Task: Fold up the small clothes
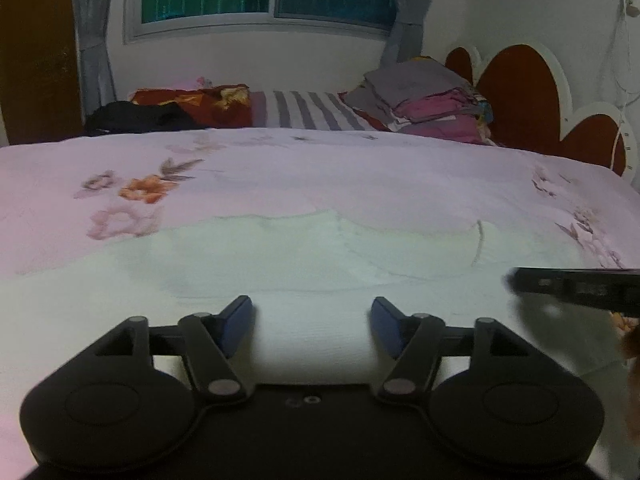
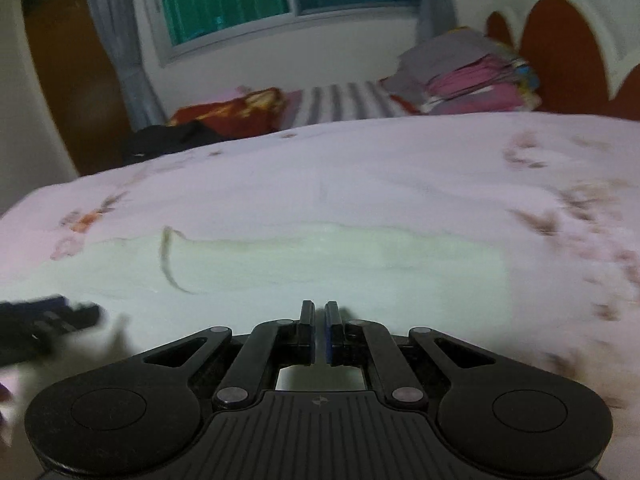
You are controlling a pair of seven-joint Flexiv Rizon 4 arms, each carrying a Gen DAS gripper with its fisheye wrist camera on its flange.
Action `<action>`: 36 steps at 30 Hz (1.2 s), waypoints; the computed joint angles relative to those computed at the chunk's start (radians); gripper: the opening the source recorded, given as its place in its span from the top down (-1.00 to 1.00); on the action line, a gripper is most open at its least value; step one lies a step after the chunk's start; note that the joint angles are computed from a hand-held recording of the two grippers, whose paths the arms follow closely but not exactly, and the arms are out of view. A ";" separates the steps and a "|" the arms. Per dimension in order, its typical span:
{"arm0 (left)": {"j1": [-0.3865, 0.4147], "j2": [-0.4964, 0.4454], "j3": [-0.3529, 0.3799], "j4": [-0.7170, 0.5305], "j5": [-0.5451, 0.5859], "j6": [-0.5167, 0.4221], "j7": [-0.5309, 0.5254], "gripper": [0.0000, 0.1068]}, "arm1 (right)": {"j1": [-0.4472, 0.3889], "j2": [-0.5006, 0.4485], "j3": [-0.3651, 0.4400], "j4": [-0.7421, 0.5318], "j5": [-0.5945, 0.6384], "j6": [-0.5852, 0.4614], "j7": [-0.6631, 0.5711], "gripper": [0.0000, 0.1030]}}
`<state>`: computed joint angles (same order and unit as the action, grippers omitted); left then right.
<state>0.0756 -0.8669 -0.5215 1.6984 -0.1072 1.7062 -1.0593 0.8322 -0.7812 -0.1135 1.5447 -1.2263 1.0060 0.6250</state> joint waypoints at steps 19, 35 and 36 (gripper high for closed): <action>-0.060 0.060 0.136 0.023 -0.026 -0.024 0.035 -0.38 | -0.029 0.145 0.094 0.188 0.077 -0.201 0.032 0.95; 0.401 0.201 0.039 0.330 0.043 0.227 -0.288 -0.29 | 0.089 0.144 0.155 0.136 0.060 -0.476 0.062 -0.49; 0.435 0.199 0.035 0.330 0.036 0.231 -0.330 -0.26 | 0.090 0.142 0.157 0.134 0.056 -0.475 0.063 -0.49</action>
<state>0.5106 -0.6675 -0.4864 2.0286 -0.0712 1.9370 -1.3890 0.9226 -0.6387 0.0438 1.6791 -1.1705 0.5306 0.6880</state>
